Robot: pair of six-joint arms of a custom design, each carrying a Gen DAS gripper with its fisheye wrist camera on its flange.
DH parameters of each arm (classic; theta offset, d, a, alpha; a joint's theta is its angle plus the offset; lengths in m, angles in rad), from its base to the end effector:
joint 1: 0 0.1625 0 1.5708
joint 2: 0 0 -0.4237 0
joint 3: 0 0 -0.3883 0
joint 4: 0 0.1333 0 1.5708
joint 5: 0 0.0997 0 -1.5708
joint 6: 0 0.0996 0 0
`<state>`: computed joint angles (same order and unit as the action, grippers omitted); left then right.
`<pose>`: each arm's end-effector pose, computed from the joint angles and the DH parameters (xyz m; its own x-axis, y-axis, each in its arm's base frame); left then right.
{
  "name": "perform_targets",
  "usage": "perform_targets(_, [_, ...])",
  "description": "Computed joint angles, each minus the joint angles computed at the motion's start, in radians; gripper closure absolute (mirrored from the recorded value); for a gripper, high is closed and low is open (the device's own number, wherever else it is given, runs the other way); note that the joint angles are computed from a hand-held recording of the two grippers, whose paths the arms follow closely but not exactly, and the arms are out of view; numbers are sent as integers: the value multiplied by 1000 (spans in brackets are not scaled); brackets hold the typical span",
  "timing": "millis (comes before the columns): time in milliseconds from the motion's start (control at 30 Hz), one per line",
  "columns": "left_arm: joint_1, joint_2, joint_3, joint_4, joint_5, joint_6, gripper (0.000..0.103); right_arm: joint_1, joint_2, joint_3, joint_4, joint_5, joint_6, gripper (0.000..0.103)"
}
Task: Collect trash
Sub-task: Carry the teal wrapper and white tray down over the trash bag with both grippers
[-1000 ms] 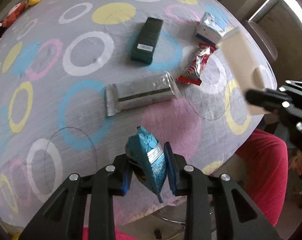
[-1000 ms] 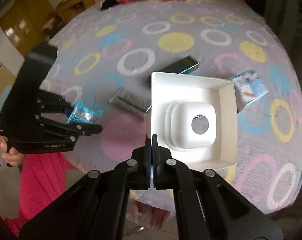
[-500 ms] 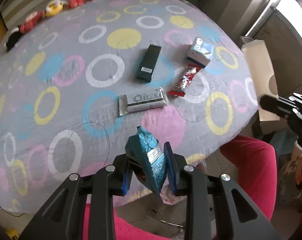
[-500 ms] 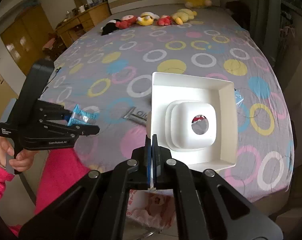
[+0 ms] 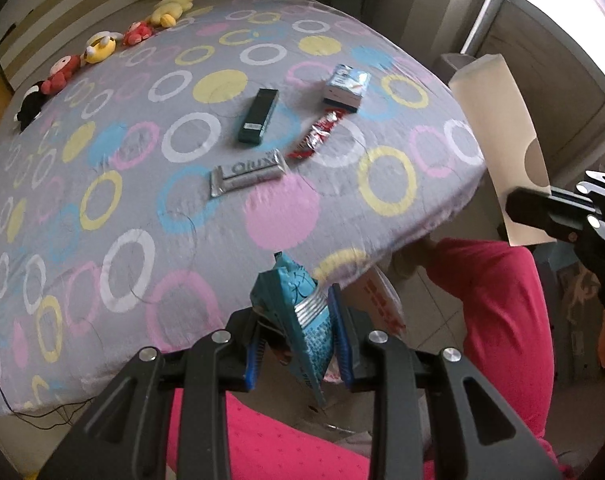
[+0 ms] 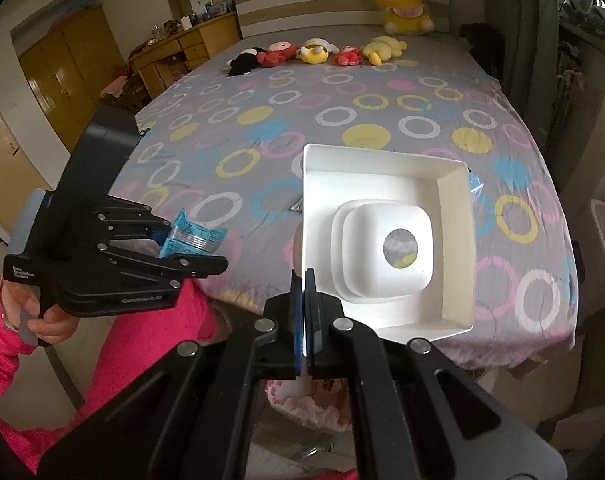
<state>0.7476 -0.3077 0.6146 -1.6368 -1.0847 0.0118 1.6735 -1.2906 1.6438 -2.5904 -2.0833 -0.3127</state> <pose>-0.5009 -0.7096 0.0642 -0.5110 0.7319 -0.4508 0.7182 0.6517 0.2439 0.1469 -0.6016 0.4288 -0.8297 -0.0387 0.5569 -0.3529 0.8093 -0.4696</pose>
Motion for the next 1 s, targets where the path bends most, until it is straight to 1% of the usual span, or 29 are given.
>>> perform_targets(100, [-10, -47, 102, -44, 0, -1, 74, 10, -20, 45, -21, -5, 9, 101])
perform_targets(167, [-16, -69, 156, -65, 1, -3, 74, 18, -30, 83, -62, -17, 9, 101])
perform_targets(267, [-23, -103, 238, -100, -5, 0, 74, 19, -37, 114, -73, -12, 32, 101])
perform_targets(400, [-32, -134, 330, -146, -9, 0, 74, 14, -52, 162, -95, -7, 57, 101])
perform_targets(533, [-35, -150, 394, -178, -21, -12, 74, 1, -70, 208, -104, 9, 99, 101])
perform_targets(833, [-36, -154, 472, -223, -41, -41, 74, -27, -85, 269, -156, 31, 141, 101])
perform_targets(933, [-36, -146, 480, -230, -45, -45, 74, -32, -84, 291, -189, 13, 136, 101])
perform_targets(1000, [-34, -139, 481, -230, -50, -50, 74, -41, -84, 301, -201, 13, 140, 101])
